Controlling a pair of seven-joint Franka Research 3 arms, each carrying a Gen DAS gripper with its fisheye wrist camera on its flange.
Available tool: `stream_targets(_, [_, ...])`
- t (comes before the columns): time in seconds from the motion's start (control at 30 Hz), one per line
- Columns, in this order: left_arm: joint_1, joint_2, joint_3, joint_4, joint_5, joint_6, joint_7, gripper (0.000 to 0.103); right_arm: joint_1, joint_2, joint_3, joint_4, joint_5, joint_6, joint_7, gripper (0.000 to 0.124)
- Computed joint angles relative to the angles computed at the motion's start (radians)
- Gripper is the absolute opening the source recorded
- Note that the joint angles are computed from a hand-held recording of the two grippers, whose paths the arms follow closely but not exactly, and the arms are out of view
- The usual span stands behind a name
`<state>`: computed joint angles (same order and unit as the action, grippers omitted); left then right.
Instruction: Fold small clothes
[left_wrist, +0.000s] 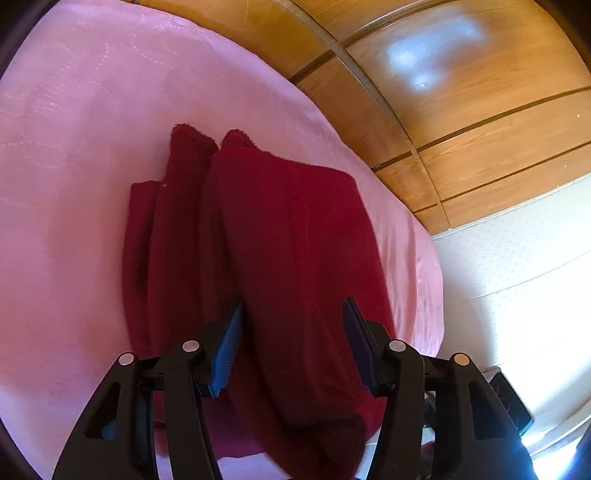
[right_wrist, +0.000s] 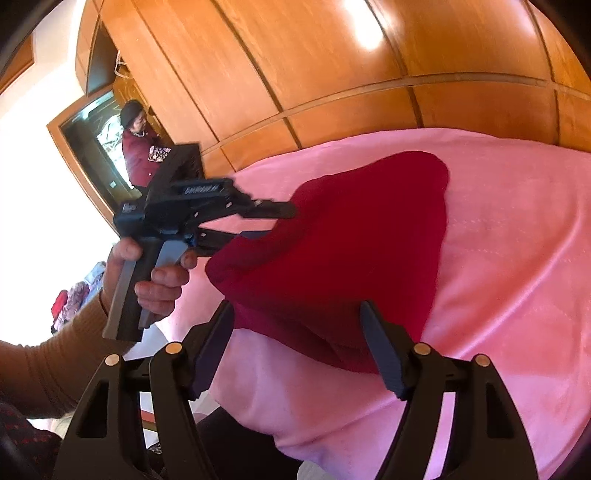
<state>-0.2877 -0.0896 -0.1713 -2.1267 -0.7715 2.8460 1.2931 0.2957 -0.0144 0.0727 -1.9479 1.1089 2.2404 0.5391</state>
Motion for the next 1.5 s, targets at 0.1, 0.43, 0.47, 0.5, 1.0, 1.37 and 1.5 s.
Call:
stream_targets(0.1, [0.018, -0.010, -0.012, -0.003, 0.134, 0.010, -0.112, 0.066, -0.010, -0.015, -0.013, -0.015, 0.044, -0.062, -0.032, 0.071])
stream_targets(0.43, [0.044, 0.045, -0.026, 0.044, 0.379, -0.077, -0.232, 0.047, -0.027, -0.068, -0.020, -0.134, -0.113, 0.097, 0.081, 0.078])
stream_targets(0.47, [0.047, 0.046, -0.028, 0.047, 0.402, -0.084, -0.248, 0.036, -0.020, -0.068, -0.015, -0.142, -0.122, 0.127, 0.098, 0.079])
stream_targets(0.5, [0.048, 0.042, -0.028, 0.042, 0.409, -0.087, -0.247, 0.024, -0.012, -0.057, -0.010, -0.140, -0.119, 0.155, 0.116, 0.080])
stream_targets(1.0, [0.101, -0.068, -0.058, -0.094, 0.938, -0.100, -0.599, 0.014, 0.092, -0.023, 0.036, -0.164, -0.166, 0.404, 0.091, 0.036])
stream_targets(1.37, [0.108, -0.174, -0.074, -0.140, 1.087, -0.099, -0.766, 0.034, -0.007, -0.053, -0.042, -0.074, -0.104, 0.119, 0.085, 0.074])
stream_targets(1.5, [-0.024, -0.202, 0.039, -0.225, 0.826, 0.059, -0.647, 0.038, -0.001, -0.027, -0.017, -0.031, -0.095, 0.207, 0.077, 0.067])
